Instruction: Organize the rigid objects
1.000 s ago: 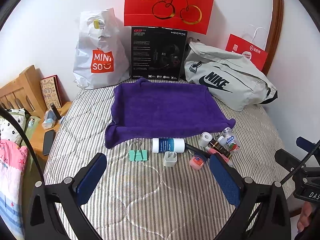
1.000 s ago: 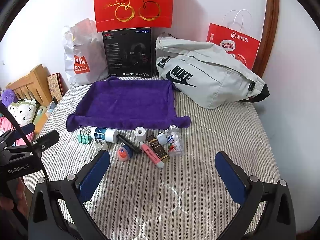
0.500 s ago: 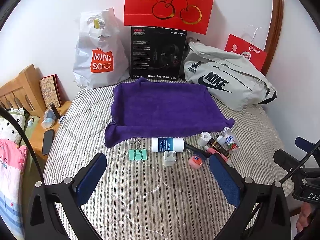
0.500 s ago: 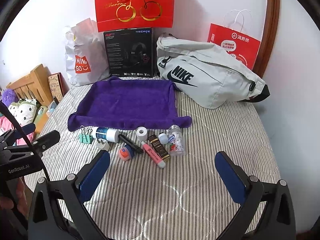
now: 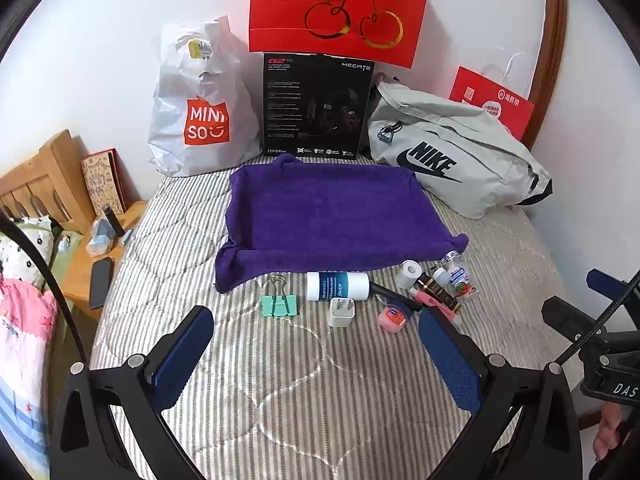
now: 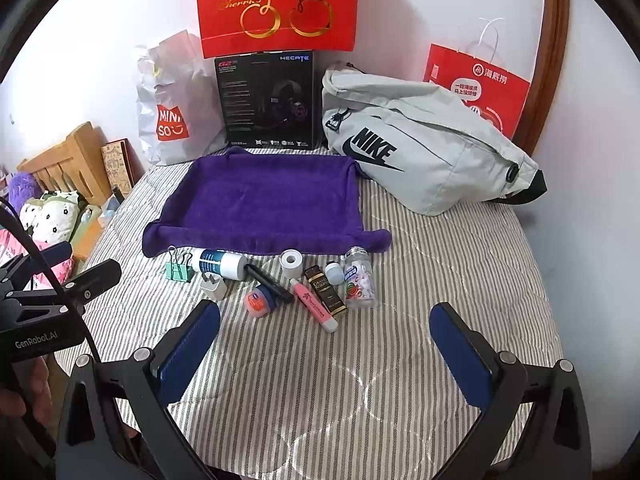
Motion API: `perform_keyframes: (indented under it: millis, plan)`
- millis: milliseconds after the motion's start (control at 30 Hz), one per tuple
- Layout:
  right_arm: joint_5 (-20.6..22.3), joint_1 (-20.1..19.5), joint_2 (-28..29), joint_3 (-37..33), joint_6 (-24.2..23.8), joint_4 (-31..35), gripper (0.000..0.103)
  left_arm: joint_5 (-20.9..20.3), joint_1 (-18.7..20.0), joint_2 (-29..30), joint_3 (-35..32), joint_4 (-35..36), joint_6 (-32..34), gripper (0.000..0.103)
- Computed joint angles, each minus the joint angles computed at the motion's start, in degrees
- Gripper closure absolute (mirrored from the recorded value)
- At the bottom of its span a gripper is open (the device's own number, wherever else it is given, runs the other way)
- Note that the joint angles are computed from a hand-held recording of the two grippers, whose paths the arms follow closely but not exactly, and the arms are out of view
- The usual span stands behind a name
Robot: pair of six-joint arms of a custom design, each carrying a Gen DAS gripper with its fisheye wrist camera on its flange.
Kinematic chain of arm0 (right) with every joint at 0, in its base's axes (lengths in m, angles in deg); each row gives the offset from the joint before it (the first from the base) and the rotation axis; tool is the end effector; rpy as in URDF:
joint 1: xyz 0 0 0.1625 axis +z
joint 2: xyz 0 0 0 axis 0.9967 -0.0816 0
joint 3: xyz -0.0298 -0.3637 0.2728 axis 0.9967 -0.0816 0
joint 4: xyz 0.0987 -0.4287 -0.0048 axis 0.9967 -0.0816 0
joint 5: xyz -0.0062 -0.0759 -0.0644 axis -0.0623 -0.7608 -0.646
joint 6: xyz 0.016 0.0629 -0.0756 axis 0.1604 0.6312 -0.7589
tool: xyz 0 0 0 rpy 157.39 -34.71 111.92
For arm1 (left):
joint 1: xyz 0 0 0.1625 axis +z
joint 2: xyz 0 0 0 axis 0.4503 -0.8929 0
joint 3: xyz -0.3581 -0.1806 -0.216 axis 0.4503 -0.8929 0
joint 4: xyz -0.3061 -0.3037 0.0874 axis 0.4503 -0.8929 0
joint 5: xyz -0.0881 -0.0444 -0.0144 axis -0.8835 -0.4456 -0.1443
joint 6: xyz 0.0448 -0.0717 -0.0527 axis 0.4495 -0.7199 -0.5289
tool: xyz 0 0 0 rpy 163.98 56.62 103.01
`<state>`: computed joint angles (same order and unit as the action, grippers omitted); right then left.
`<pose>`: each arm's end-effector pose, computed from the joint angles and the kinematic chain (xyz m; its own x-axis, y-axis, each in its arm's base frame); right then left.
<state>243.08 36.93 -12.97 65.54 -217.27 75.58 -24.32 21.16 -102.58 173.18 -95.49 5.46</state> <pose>0.2766 -0.3632 0.1198 -0.6115 0.4014 0.6818 -0.2423 0.7253 -0.6444 -0.1696 -0.4685 0.1919 -0.6544 0.5146 -0.5540 0.7141 0.6615 -0.2291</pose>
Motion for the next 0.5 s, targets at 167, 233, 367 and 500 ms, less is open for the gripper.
perform_keyframes:
  millis: [167, 233, 367, 500]
  plan:
    - [0.1, 0.3, -0.6, 0.2, 0.2, 0.2, 0.0, 0.8, -0.7, -0.2, -0.3, 0.4, 0.3, 0.0]
    - [0.3, 0.3, -0.6, 0.3, 1.0, 0.8, 0.0, 0.6, -0.8, -0.5, -0.3, 0.4, 0.3, 0.0]
    - [0.2, 0.5, -1.0, 0.5, 0.8, 0.5, 0.0, 1.1, -1.0, -0.8, -1.0, 1.6, 0.2, 0.0]
    - [0.3, 0.4, -1.1, 0.5, 1.1, 0.6, 0.0, 1.0, -1.0, -1.0, -1.3, 2.1, 0.0, 0.0]
